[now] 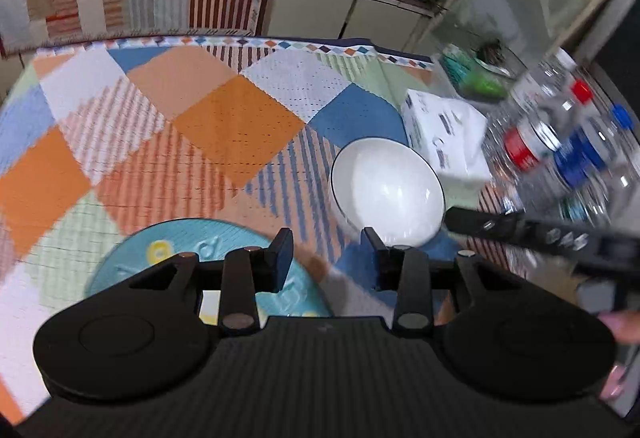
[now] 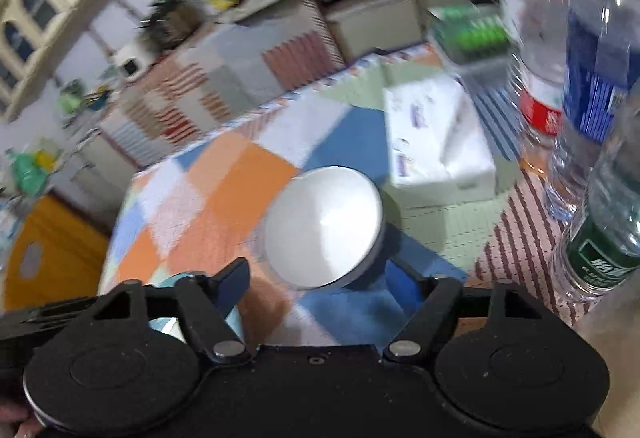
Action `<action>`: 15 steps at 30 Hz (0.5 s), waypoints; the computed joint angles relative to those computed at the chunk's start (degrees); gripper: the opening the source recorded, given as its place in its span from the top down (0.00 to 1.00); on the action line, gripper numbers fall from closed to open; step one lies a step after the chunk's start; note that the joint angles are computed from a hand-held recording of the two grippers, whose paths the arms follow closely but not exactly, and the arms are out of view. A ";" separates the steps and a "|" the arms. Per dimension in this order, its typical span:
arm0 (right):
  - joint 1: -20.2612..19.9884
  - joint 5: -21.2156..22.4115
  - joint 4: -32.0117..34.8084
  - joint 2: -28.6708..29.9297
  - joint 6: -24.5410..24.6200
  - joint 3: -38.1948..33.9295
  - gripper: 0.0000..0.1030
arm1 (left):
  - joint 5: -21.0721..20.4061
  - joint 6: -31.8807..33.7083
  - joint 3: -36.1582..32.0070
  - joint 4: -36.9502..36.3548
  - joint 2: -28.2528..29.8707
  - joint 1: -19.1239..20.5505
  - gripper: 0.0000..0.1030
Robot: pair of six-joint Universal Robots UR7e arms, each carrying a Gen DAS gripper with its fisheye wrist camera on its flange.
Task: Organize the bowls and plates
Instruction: 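Grip the white bowl by the tissue box with the left tool while the right tool grips its opposite rim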
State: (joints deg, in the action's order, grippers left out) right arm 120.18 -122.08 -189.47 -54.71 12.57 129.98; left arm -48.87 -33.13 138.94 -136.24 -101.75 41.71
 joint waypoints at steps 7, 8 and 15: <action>-3.34 -4.36 -9.68 9.57 -2.88 -2.69 0.47 | 0.48 5.57 -1.06 -12.23 10.99 4.75 0.65; -3.80 -3.98 -12.30 10.41 -2.86 -2.24 0.47 | 0.29 6.26 -0.98 -13.97 11.87 5.21 0.65; -6.75 -2.16 -18.94 13.28 -2.62 -1.69 0.60 | 0.75 7.33 -1.79 -18.47 16.63 7.25 0.65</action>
